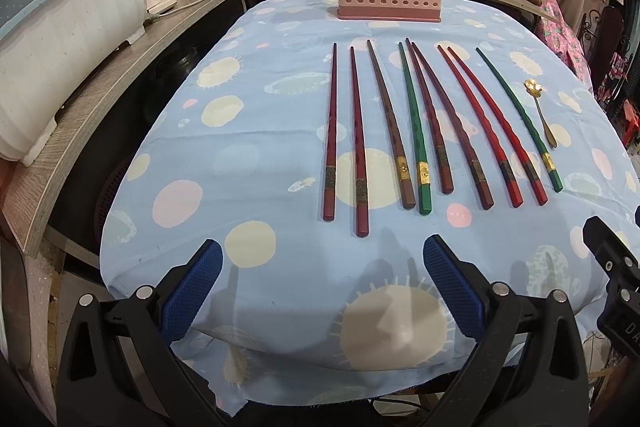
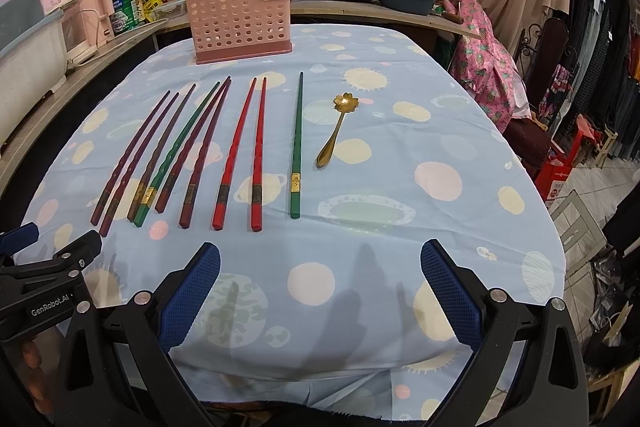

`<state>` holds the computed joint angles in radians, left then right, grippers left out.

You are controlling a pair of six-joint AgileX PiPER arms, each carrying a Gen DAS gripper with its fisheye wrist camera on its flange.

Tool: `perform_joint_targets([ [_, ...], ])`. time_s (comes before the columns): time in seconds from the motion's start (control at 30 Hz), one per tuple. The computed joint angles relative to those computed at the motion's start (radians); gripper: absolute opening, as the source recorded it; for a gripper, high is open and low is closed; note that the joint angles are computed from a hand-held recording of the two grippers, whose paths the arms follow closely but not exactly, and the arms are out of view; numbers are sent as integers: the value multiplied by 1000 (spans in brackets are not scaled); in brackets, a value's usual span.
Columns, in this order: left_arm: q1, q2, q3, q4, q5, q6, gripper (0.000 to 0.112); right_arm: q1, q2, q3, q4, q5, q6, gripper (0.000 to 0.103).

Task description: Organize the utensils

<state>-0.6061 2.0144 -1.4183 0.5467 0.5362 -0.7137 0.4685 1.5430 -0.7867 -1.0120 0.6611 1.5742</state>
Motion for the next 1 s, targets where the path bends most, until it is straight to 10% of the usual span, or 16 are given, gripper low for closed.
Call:
perform_joint_targets([
  [1.0,-7,-6,13,-4,-19,-2,96,-8,1,-3,7,-6,-11,96],
])
